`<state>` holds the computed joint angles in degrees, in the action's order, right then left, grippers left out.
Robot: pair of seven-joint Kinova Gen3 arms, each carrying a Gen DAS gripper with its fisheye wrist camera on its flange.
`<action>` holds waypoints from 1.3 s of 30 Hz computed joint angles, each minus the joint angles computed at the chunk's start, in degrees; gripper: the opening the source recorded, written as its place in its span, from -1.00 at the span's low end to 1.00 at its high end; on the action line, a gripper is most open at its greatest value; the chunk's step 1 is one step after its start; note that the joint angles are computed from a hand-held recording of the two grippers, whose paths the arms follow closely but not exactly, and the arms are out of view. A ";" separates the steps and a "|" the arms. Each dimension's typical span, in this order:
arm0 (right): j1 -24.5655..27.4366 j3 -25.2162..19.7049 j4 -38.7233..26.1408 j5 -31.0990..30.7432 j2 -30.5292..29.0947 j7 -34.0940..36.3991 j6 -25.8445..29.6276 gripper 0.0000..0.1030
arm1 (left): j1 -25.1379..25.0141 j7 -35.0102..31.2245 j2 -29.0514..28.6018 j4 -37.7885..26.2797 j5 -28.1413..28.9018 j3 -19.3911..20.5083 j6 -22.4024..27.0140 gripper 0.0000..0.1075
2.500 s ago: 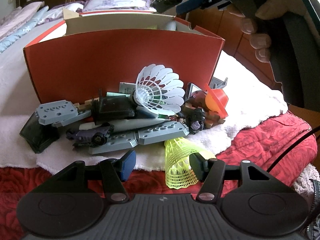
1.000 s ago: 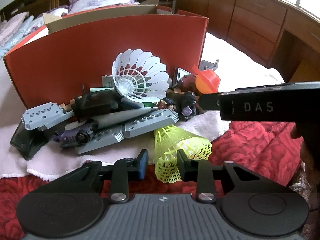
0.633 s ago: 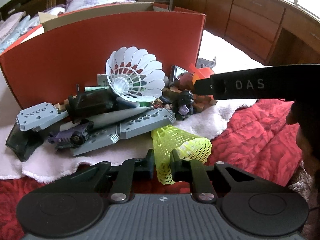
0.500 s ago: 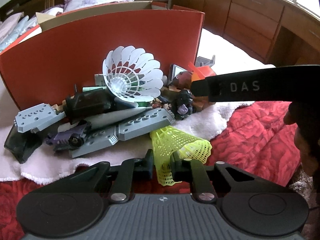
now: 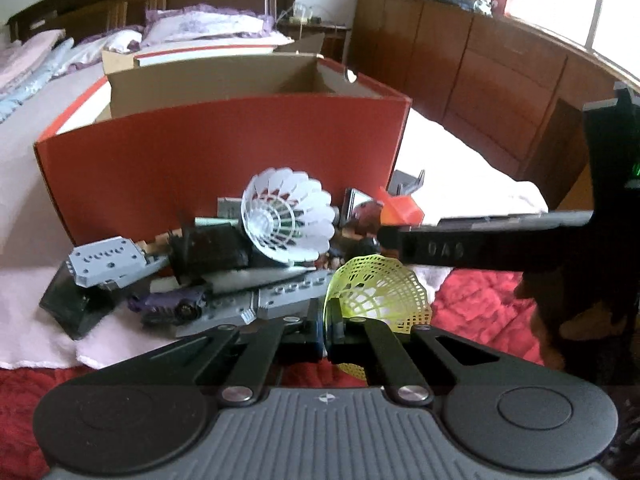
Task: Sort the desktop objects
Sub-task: 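Carry the yellow shuttlecock into the open shoebox and open the left tool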
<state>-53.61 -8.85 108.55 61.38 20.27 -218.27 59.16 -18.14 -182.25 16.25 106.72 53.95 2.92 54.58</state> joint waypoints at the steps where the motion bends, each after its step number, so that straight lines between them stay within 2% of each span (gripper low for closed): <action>1: -0.09 -0.03 0.01 0.03 0.02 -0.10 0.08 0.28 | -0.23 0.34 -0.06 -0.29 0.04 -0.06 0.69 -0.93; 7: -0.31 -0.13 0.16 0.28 -0.02 -0.83 0.16 0.28 | -1.06 -0.30 -1.73 -0.48 1.45 -0.70 2.53 -0.93; 15: -0.67 -0.32 0.07 0.70 0.06 -1.18 0.22 0.28 | -1.49 -1.96 -3.87 -1.25 6.20 -2.06 2.82 -0.92; 21: -0.73 -0.35 0.12 0.90 0.00 -1.73 -0.02 0.28 | -1.00 -0.05 -3.47 -5.23 10.03 -2.06 2.34 -0.92; 27: -0.70 -0.39 0.49 1.28 -0.25 -2.62 -0.34 0.28 | 0.49 0.05 -3.58 -7.83 13.02 -1.24 -1.38 -0.92; 39: -0.68 -0.67 0.38 1.16 -0.39 -2.85 -0.30 0.28 | 5.08 10.52 -0.49 -15.09 6.56 1.81 -11.78 -0.92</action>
<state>-54.29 -9.52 108.94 62.54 19.88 -221.12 58.86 -13.05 -171.73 15.76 91.63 60.51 4.73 42.81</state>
